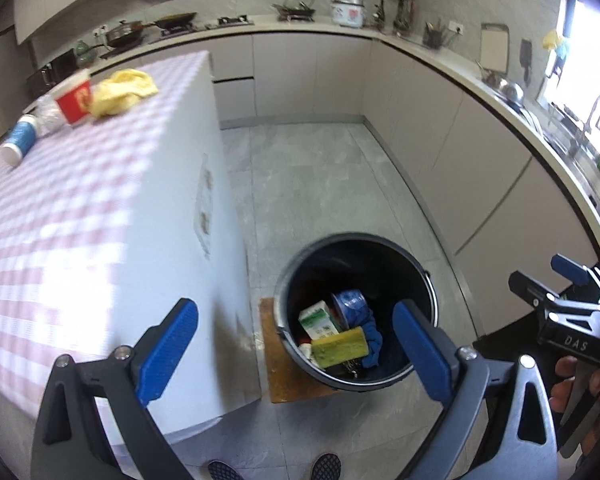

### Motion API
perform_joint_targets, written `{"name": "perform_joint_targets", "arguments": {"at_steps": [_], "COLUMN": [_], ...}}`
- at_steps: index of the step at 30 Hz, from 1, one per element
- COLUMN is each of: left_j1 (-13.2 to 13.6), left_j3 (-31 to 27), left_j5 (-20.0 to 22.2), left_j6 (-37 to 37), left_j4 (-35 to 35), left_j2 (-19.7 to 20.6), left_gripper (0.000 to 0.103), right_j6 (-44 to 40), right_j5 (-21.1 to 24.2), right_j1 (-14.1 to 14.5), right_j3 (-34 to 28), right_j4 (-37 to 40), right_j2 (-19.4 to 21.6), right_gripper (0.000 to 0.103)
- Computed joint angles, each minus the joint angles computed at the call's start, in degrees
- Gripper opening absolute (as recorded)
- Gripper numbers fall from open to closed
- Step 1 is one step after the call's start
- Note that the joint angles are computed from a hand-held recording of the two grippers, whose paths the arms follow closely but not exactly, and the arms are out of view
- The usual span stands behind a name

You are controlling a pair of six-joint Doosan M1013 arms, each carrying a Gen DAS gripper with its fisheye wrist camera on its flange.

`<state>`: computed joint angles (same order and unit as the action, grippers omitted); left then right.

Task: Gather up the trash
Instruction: 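Move both tools back from the bin toward the table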

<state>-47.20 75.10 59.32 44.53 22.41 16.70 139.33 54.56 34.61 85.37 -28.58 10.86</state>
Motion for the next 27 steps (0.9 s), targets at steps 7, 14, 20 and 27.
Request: {"name": "perform_joint_targets", "arguments": {"at_steps": [7,14,20,27], "left_j1": [1.9,5.9,10.8,18.2], "left_j3": [2.4,7.3,10.1,13.1], "left_j5": [-0.2,-2.9,-3.2,-6.4], "left_j6": [-0.5,-0.8,0.2,1.8], "left_j4": [2.8,4.5,5.4,6.0], "left_j2": [-3.6,-8.4,-11.1,-14.3], "left_gripper": [0.099,0.099,0.099,0.099], "right_j6": [3.5,1.0,-2.6,-5.9], "right_j5": [-2.7,-0.6,2.0,5.7], "right_j1": [2.2,5.8,8.9,11.9], "right_j3": [-3.9,-12.4,-23.3,-37.9], "right_j4": [1.9,3.3,4.3,4.6], "right_j2": [1.3,6.3,13.3,22.4], "right_gripper": [0.103,0.103,0.103,0.103]}}
